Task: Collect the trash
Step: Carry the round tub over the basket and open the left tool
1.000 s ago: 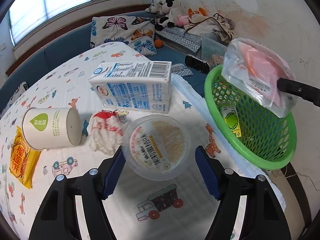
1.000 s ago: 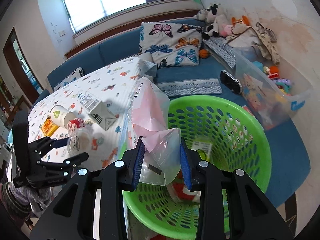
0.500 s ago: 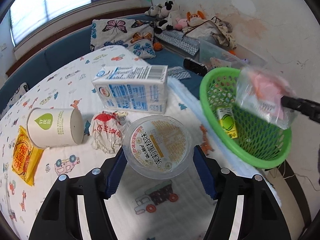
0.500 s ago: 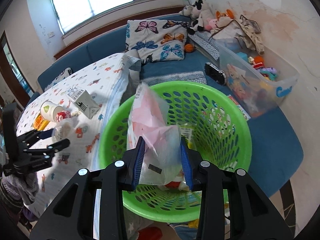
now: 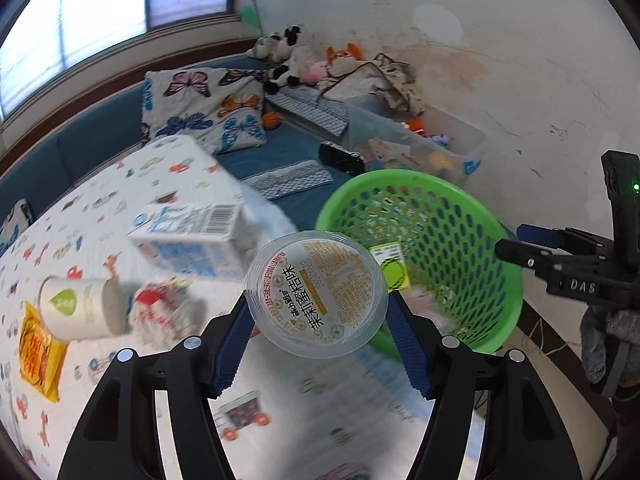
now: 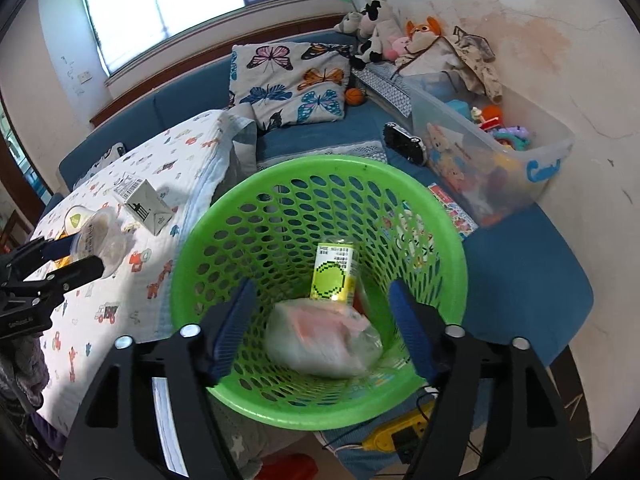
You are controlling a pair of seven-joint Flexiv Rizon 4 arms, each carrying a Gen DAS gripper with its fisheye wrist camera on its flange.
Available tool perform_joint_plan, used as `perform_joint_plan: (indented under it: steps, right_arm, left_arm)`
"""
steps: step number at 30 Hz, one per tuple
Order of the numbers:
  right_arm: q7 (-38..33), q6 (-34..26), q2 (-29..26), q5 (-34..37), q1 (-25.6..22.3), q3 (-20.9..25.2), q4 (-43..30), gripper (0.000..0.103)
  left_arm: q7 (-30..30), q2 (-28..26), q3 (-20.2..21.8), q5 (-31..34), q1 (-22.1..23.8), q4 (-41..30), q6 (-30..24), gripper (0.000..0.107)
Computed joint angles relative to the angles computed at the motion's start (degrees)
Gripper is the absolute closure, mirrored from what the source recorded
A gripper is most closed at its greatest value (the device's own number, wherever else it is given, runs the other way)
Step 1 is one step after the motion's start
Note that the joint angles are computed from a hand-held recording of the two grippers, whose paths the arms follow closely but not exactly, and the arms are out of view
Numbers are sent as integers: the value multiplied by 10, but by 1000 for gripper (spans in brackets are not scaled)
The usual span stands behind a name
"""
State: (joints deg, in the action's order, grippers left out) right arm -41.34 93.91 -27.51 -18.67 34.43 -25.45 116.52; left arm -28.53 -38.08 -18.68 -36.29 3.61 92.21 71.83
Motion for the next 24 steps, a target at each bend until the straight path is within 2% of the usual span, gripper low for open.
perform_joint_plan:
  steps: [2, 8, 15, 19, 21, 24]
  right_arm:
    - [1, 2, 3, -1, 12, -14, 7, 23]
    - [-4, 12, 13, 4, 44, -47, 29, 17]
    - [-17, 15, 16, 22, 51, -50, 35, 16]
    - [-21, 19, 18, 30, 56, -54, 39, 16]
    - [-24, 20, 19, 34, 62, -59, 41, 16]
    - [-29, 20, 20, 39, 61, -56, 39, 16]
  left_arm:
    - [-2, -4, 1, 6, -7, -7, -4, 42]
    - [-27, -21, 16, 27, -31, -37, -34, 42]
    - [-45, -37, 23, 46, -45, -58, -56, 42]
    - [-38, -38, 14, 44, -43, -54, -55, 41]
    - [-34, -37, 10, 40, -39, -50, -58, 33]
    - [-17, -32, -4, 26, -29, -38, -51, 33]
